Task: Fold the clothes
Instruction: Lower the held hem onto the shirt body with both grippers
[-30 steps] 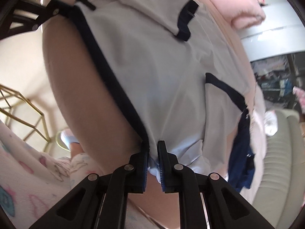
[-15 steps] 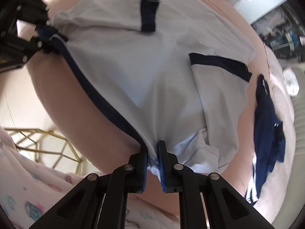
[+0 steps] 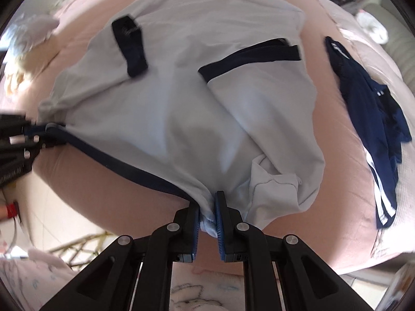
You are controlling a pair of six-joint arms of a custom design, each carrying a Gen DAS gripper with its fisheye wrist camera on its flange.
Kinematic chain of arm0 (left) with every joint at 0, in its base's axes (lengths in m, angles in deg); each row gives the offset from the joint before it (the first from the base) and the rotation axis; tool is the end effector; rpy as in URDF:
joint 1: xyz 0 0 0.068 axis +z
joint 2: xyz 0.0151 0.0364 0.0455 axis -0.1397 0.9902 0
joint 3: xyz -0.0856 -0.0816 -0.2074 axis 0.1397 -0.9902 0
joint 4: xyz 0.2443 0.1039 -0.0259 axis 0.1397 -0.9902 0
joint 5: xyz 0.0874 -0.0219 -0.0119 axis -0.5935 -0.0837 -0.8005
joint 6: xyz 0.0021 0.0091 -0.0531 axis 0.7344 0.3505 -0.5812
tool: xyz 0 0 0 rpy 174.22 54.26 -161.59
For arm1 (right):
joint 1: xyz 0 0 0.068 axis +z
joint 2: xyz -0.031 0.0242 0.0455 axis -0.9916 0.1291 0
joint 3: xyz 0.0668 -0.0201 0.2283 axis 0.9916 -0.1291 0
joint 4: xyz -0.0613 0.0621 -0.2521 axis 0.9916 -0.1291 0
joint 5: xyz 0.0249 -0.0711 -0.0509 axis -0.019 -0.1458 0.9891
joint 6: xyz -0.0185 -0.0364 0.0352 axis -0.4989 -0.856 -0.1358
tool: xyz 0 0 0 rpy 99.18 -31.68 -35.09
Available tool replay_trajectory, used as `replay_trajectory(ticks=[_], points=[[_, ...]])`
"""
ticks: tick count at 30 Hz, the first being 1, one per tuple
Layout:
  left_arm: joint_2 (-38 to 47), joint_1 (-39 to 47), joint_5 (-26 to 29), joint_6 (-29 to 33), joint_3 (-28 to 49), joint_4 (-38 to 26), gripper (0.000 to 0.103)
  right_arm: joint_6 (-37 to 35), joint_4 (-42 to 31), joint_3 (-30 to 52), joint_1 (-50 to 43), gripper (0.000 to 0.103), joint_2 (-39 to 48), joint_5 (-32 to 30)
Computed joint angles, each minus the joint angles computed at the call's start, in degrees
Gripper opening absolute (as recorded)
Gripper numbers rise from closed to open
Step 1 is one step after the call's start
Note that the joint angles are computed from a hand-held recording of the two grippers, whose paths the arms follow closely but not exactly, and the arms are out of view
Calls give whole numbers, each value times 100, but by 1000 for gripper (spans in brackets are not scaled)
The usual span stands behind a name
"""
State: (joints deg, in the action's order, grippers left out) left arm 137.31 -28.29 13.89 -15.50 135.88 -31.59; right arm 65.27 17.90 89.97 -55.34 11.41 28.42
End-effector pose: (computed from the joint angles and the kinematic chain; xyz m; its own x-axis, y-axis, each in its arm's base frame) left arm 0.2285 -0.0842 0.1960 -0.9457 -0.0456 -0.3217 -0.0058 0.9923 -0.1235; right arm 0.3039 0.1523 0.2363 -0.9237 -0.2707 -0.2711 -0.2676 0.9623 -0.0492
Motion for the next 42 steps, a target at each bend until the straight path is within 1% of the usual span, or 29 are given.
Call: replay_trajectory(ticks=[3, 5, 7, 8, 9, 11, 12, 14, 15, 16, 18, 19, 21, 27, 32, 35, 42], points=[[-187, 60, 116, -301, -66, 55, 9, 441, 339, -261, -14, 12, -320, -48], [-291, 182, 262, -314, -16, 41, 9, 614, 516, -432, -12, 12, -588, -20], [-310, 334, 288, -121, 135, -21, 9, 649, 645, -849, -144, 12, -1126, -80], [-307, 418, 297, -2, 220, -56, 9, 785, 642, -1032, -83, 12, -1324, -59], [-300, 502, 307, 116, 306, -89, 9, 753, 653, -926, -146, 12, -1234, -55], [-655, 639, 311, 306, -16, -123, 9, 765, 585, -766, -160, 12, -1061, 12], [-574, 632, 273, 338, 46, -74, 9, 788, 576, -690, -163, 12, -965, 0], [-148, 806, 310, 545, 313, 95, 9, 999, 729, -1063, -85, 12, -1209, -33], [30, 828, 322, 572, 496, 98, 9, 1052, 703, -1096, -52, 12, -1272, 3], [331, 893, 335, 622, 837, 56, 9, 1153, 614, -1183, 92, 12, -1423, 106], [465, 908, 340, 621, 1065, -34, 9, 1045, 619, -1037, 54, 12, -1271, 240], [742, 943, 353, 649, 1267, 29, 9, 968, 625, -912, 7, 12, -1142, 239], [1180, 1016, 403, 653, 1600, 101, 9, 1106, 453, -767, 142, 12, -1135, 315], [1310, 1128, 489, 635, 1837, -7, 9, 898, 533, -406, -162, 12, -762, 175], [1571, 1124, 290, 757, 2138, -151, 9, 599, 456, 63, -186, 12, -320, 313], [1783, 1201, 310, 803, 2377, -211, 9, 454, 540, 241, -224, 12, -130, 310], [2436, 1391, 333, 951, 3037, -338, 10, 225, 418, 802, -446, 12, 381, 145]])
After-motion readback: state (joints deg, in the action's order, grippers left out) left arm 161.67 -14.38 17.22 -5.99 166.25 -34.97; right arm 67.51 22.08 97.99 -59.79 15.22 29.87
